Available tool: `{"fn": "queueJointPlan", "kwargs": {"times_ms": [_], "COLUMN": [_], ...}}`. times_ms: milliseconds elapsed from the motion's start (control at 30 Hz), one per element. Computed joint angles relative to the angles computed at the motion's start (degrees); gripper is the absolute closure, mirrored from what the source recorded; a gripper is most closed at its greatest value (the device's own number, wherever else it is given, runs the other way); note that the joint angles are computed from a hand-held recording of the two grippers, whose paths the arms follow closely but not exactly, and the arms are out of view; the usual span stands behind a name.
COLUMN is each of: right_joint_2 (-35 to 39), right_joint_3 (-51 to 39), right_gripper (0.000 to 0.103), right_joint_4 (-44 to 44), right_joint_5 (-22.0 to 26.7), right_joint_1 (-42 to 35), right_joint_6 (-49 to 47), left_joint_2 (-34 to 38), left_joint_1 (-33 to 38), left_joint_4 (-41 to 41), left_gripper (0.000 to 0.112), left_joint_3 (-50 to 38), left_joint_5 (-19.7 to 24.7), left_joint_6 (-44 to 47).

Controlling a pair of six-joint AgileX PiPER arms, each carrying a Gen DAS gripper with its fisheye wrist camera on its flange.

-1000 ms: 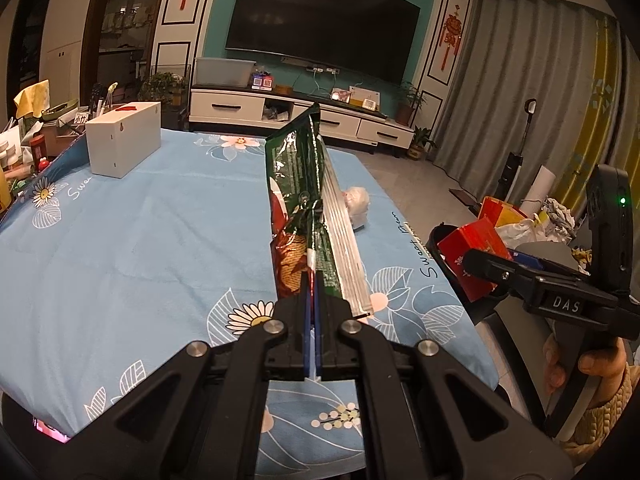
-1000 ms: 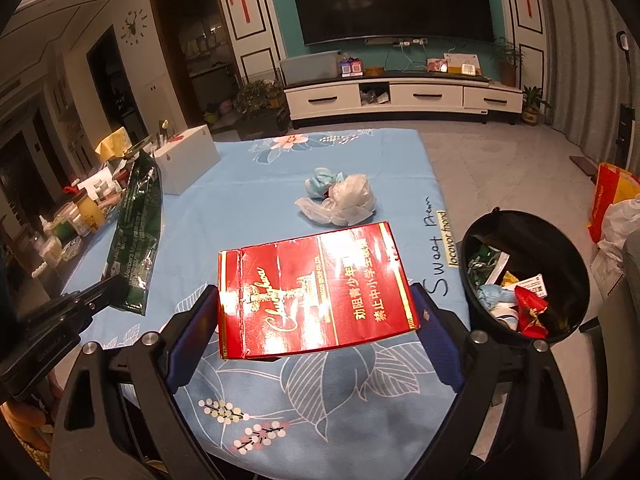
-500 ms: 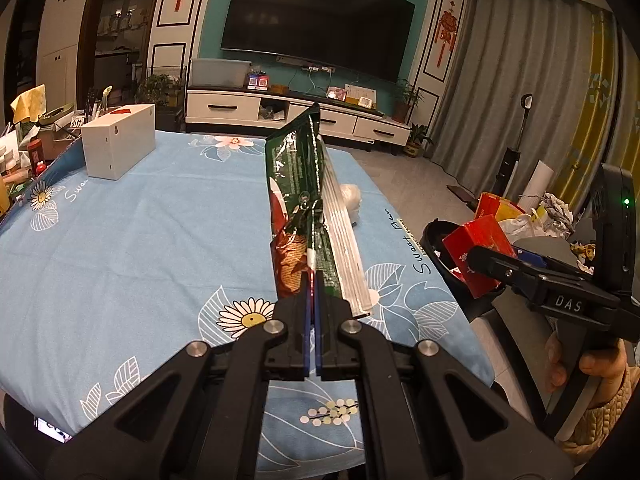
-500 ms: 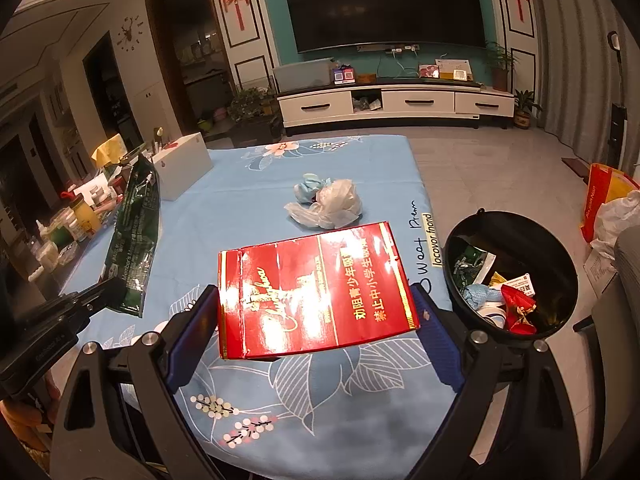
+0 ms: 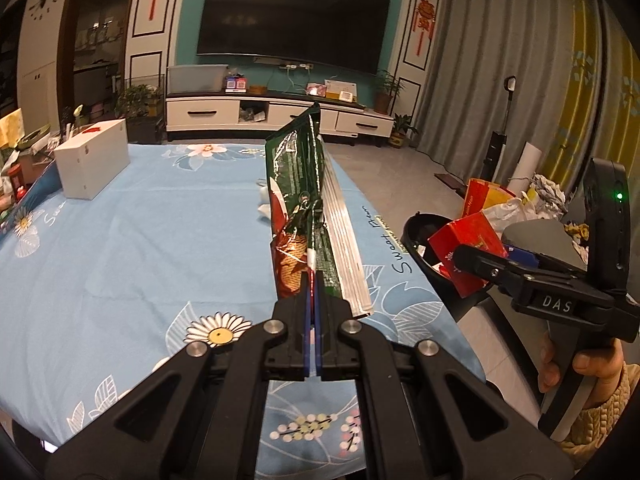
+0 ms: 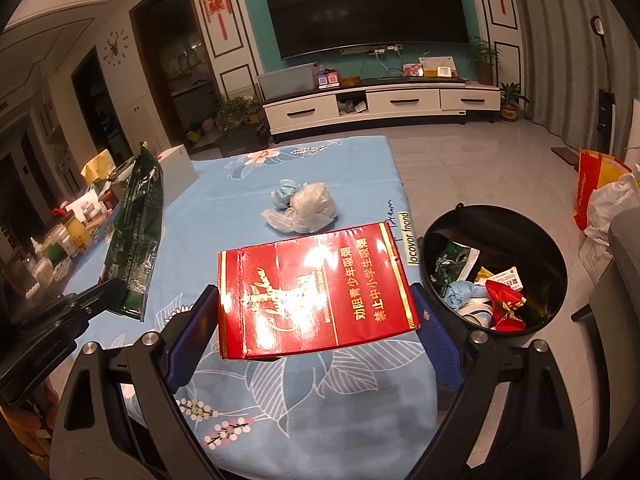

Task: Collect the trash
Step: 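Lift the red box with the right tool while the left tool lifts the green wrapper, then carry the red box and green wrapper over the black bin with both tools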

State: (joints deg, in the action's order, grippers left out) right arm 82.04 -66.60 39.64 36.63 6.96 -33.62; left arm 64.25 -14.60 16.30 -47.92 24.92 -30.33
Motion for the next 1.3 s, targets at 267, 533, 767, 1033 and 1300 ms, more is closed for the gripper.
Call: {"fn": "queueJointPlan", "kwargs": {"times_ms": [267,533,767,1033,1300], "right_joint_2": [1.50,2.87,4.84,8.36,12.77], "right_joint_3": [0.76,1.81,1.70,0.51,-3.17], "right_gripper": [0.013,0.013,0.013,0.013,0.013], "right_joint_4": [6.02,10.32,13.03,15.59,15.29], "right_joint_5": [0.39,0.05,-0.09,-0.03,-0.22], "right_joint_1": [-5.57,-11.51,-16.08,-19.90,-21.75], "right_joint_6": [-5.08,-8.13,-9.92,-11.98,-11.90], "left_joint_2": [6.62,15.43,24.32,35.23,43.44], "left_joint_1": [-4.79,-7.06,-9.96,-11.68,-12.11], "left_joint_4": [4.96,0.49,-1.87,-6.13,-9.61], "left_gripper": [0.110,0.110,0.110,0.110,0.110], "left_joint_3": [-5.62,-13.61,-22.14,-34.22,-44.17], "left_joint_5": [0.62,0.37,1.80,5.08,8.22], "left_joint_6": [-4.06,2.37,6.48,13.03,17.43]}}
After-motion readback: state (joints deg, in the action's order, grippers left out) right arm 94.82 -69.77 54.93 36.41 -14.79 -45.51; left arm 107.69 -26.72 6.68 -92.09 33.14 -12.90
